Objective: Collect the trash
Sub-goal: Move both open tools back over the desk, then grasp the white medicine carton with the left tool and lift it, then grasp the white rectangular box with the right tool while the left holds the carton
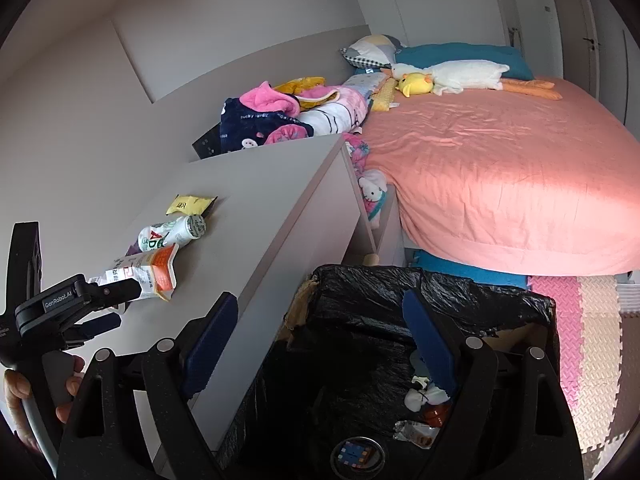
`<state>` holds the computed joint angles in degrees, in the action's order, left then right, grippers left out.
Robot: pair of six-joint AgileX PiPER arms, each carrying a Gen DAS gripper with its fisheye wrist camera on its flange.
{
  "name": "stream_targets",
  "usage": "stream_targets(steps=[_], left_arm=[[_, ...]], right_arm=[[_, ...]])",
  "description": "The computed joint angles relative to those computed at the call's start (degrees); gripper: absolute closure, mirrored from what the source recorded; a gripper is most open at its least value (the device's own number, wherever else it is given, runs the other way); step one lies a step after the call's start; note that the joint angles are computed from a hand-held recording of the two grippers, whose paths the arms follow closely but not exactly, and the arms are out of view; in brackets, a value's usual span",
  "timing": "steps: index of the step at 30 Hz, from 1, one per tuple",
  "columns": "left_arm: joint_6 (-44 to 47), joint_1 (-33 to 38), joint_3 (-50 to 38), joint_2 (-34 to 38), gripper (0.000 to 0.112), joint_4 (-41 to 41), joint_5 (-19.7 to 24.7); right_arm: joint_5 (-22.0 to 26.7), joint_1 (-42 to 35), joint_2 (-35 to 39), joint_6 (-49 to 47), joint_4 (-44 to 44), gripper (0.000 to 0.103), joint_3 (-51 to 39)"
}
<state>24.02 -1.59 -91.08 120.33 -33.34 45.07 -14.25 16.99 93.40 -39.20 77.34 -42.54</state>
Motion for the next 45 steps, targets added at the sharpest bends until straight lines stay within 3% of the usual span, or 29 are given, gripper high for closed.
stream_targets(steps=[20, 22, 23, 25, 34, 45], left_arm=[[-24.0, 0.1, -20.5, 13.5, 0.017, 4.1, 6.1], [-21.8, 0.5, -19.3, 13.1, 0.037, 2.5, 4.4], [-19.4, 1.1, -19.6, 13.6, 0.042, 0.3, 5.1], [-15.9, 2.0, -19.5, 13.9, 0.063, -2.8, 6.4], [-6.2, 4.0, -11.2, 9.2, 0.075, -6.9, 4.0], [5.3, 8.8, -4.8, 3.7, 0.077, -13.2, 6.3]], right_arm=[[2.6, -2.8, 7.6, 4.4, -6.7, 0.018, -6.2], [2.7, -2.9, 7.8, 3.7, -6.0, 0.018, -6.4], [2.6, -3.0, 7.9, 3.8, -6.0, 0.018, -6.4], [2.5, -2.9, 8.2, 2.6, -4.8, 0.018, -6.7], [1.6, -1.4, 7.9, -1.9, -0.5, 0.018, -6.9], [0.4, 2.3, 9.2, -14.0, 11.5, 0.018, -11.0]])
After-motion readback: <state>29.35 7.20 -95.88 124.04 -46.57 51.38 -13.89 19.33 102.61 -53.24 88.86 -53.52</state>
